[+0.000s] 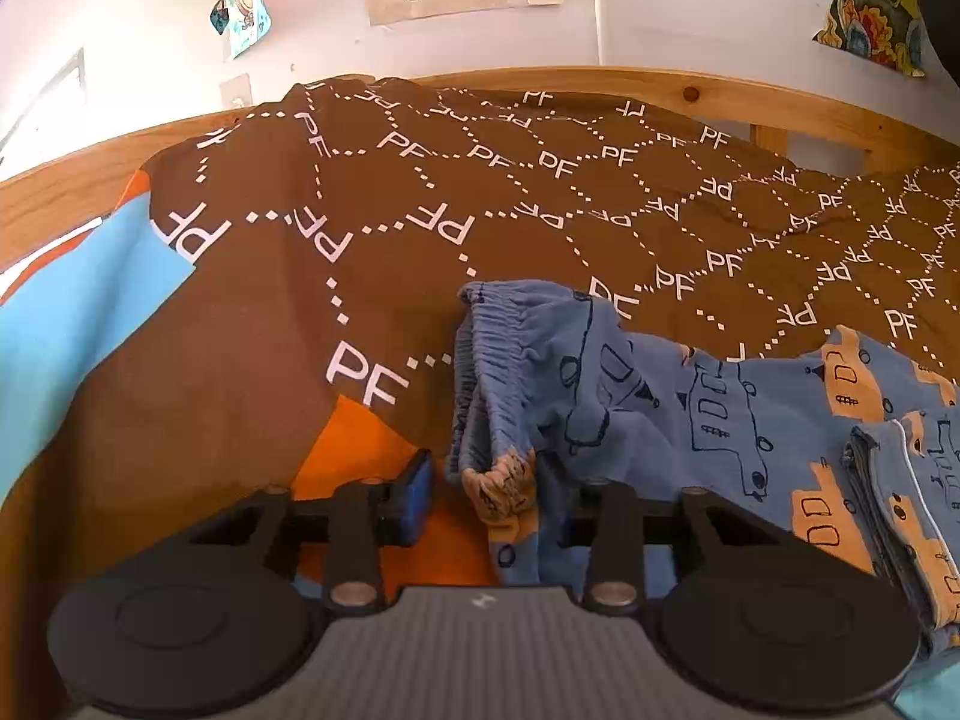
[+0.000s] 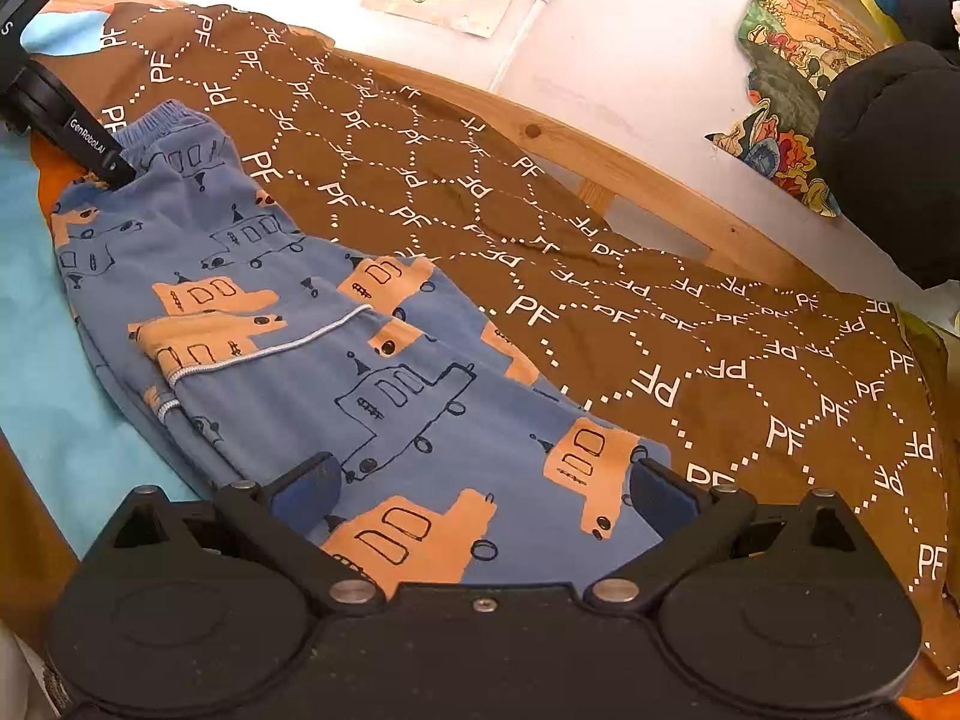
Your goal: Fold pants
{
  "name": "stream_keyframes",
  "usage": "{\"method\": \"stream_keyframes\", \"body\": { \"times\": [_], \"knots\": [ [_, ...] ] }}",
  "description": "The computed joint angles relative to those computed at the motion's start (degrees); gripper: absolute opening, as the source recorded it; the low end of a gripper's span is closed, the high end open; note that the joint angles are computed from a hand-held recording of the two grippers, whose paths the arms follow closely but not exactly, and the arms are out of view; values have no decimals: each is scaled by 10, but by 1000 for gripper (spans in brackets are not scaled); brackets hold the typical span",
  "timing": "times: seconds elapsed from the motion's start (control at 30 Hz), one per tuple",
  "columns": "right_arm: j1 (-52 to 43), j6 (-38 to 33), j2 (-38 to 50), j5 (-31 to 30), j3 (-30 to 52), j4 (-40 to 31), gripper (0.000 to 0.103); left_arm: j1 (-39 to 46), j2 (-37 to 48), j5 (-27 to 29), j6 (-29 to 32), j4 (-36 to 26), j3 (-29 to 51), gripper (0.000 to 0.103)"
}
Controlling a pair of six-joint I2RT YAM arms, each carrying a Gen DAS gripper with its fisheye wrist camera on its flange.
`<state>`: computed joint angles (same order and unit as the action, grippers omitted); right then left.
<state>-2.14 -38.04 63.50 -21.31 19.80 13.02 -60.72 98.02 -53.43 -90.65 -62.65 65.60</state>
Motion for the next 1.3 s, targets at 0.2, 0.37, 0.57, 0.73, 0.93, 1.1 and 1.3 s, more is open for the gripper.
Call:
{"method": "stream_keyframes", "body": {
  "times": [0.2, 0.37, 0.57, 0.73, 0.93, 1.1, 1.3],
  "knots": [
    [0, 0, 0, 0, 0, 0, 102, -3, 7, 4, -23, -26, 25, 15],
    [-3, 4, -3, -5, 1, -2, 102, -28, 10, -28, -66, -66, 54, 13],
    [-55, 42, -15, -69, 19, -4, 102, -69, 51, -91, -11, -122, 151, 13],
    [-103, -2, 3, -108, 98, -86, 102, -80, 76, -100, 137, -55, 225, 13],
    [-205, -109, 37, -181, 188, -168, 102, -78, 100, -62, 393, 160, 273, 13],
    [-272, -21, 92, -179, 229, -138, 102, -70, 181, 10, 540, 268, 361, 13],
    [-306, 1, 171, -173, 286, -133, 102, -70, 330, 84, 625, 256, 529, 19]
  ]
}}
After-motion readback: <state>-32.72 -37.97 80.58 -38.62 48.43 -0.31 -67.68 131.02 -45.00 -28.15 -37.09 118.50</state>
